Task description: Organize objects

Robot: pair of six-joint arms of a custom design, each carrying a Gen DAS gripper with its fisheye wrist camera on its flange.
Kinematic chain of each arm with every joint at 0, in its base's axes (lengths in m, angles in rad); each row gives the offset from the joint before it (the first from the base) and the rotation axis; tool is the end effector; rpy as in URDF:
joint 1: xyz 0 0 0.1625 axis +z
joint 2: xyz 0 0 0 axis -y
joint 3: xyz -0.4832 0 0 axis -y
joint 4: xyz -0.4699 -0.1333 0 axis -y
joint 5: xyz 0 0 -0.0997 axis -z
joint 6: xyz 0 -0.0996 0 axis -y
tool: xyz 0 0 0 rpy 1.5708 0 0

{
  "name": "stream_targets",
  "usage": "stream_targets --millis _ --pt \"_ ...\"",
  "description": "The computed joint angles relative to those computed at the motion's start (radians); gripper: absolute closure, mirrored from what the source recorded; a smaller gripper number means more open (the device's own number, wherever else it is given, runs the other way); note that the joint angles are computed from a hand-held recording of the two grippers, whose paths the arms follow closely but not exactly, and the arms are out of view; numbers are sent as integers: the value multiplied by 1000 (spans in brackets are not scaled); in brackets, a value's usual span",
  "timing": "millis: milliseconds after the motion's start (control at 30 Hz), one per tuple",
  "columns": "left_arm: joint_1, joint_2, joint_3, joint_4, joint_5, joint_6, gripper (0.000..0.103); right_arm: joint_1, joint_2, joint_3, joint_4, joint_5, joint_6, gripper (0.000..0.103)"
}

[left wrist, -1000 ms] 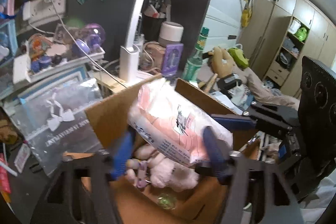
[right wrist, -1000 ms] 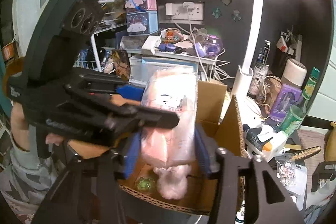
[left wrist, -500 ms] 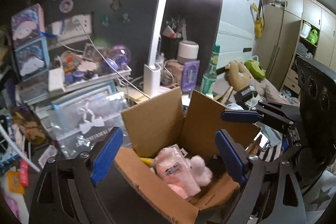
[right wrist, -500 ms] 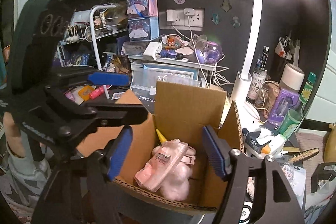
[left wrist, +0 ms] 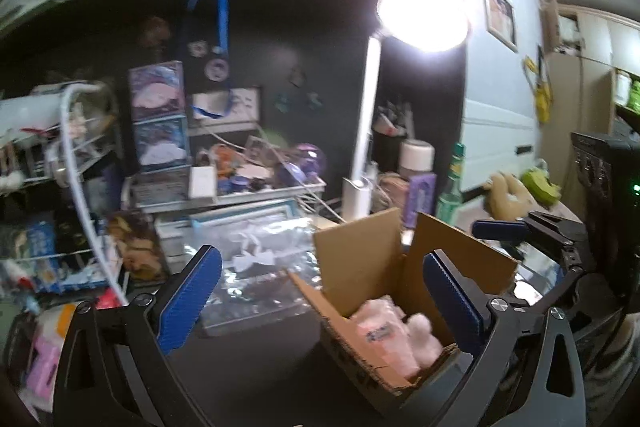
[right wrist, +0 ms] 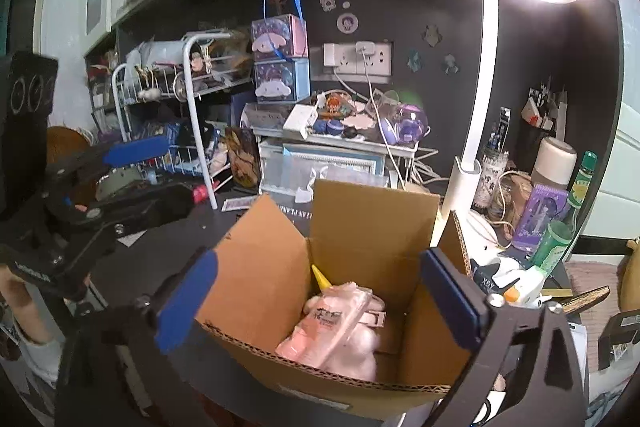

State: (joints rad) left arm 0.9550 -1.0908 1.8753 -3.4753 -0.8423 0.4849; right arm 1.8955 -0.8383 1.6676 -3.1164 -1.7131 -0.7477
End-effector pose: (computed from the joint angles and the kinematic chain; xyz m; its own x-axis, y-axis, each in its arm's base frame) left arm -0.2218 -0.6590 0.3165 -0.7278 0.1143 -0.6762 0.6679 0.3418 -0.6611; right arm 0.3619 -0.7016 0.1663 -0.5461 -0.6529 0.5249 -0.8345 0.3694 -0.4087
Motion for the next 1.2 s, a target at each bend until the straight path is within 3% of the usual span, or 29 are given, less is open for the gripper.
stream_targets --millis 233,1200 --pt "7 -3 39 -117 32 -27 2 8 12 25 -79 6 -57 1" --pt "10 -15 68 -146 65 -39 2 13 21 23 -62 10 -53 1"
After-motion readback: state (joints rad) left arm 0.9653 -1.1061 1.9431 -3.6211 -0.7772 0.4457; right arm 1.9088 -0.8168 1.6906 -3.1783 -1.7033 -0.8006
